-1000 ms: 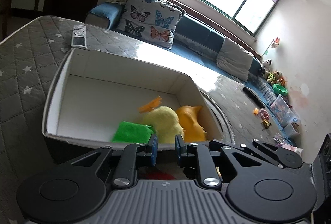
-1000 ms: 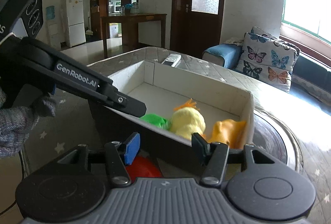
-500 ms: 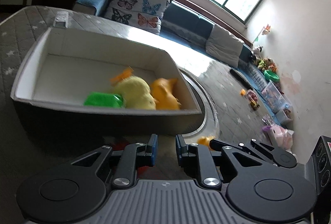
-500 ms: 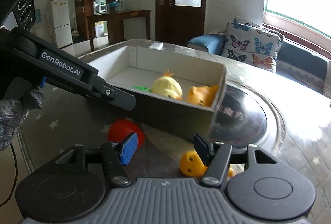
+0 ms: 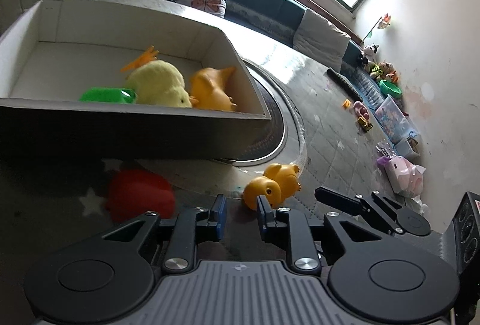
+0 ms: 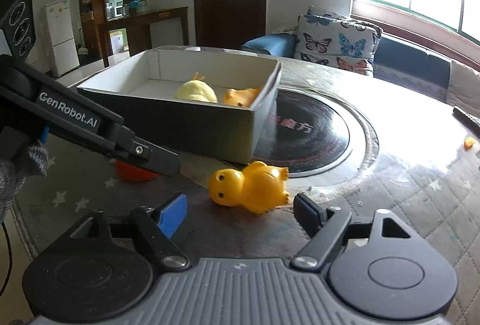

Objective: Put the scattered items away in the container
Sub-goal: 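Lower the left tool to the small yellow rubber duck on the table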

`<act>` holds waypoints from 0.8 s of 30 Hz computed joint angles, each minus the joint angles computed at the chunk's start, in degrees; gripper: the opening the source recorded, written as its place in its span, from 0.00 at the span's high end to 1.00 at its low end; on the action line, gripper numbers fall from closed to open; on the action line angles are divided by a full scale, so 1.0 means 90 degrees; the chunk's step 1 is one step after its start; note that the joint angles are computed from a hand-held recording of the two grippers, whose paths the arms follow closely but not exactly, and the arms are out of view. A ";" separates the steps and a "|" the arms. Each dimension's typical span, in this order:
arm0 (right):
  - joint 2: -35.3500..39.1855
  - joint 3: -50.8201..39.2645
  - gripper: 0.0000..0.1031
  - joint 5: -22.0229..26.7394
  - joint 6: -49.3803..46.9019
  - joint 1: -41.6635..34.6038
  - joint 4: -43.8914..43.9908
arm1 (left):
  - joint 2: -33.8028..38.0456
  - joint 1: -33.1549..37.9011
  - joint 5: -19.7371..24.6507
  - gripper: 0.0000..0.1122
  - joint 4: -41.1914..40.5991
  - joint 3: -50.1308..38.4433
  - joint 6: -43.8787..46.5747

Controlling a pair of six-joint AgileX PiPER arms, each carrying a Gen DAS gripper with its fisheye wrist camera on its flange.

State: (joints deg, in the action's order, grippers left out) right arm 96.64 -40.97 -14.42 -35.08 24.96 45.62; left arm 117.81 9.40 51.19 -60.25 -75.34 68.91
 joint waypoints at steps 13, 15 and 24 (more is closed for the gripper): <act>0.0513 -0.0336 0.15 0.0245 0.2403 -0.0522 -0.2867 | 0.0239 -0.0380 -0.0108 0.77 0.0009 -0.0345 -0.0370; 0.0574 -0.0395 0.15 0.0280 0.2707 -0.0545 -0.3208 | 0.0285 -0.0404 -0.0102 0.77 0.0006 -0.0390 -0.0408; 0.0531 -0.0369 0.15 0.0253 0.3064 -0.0446 -0.3582 | 0.0459 -0.0472 -0.0109 0.76 0.0060 -0.0528 -0.0555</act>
State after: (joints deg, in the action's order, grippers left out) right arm 101.43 -44.29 -12.14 -7.50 20.94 13.39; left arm 121.94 5.15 50.21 -59.71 -80.09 63.91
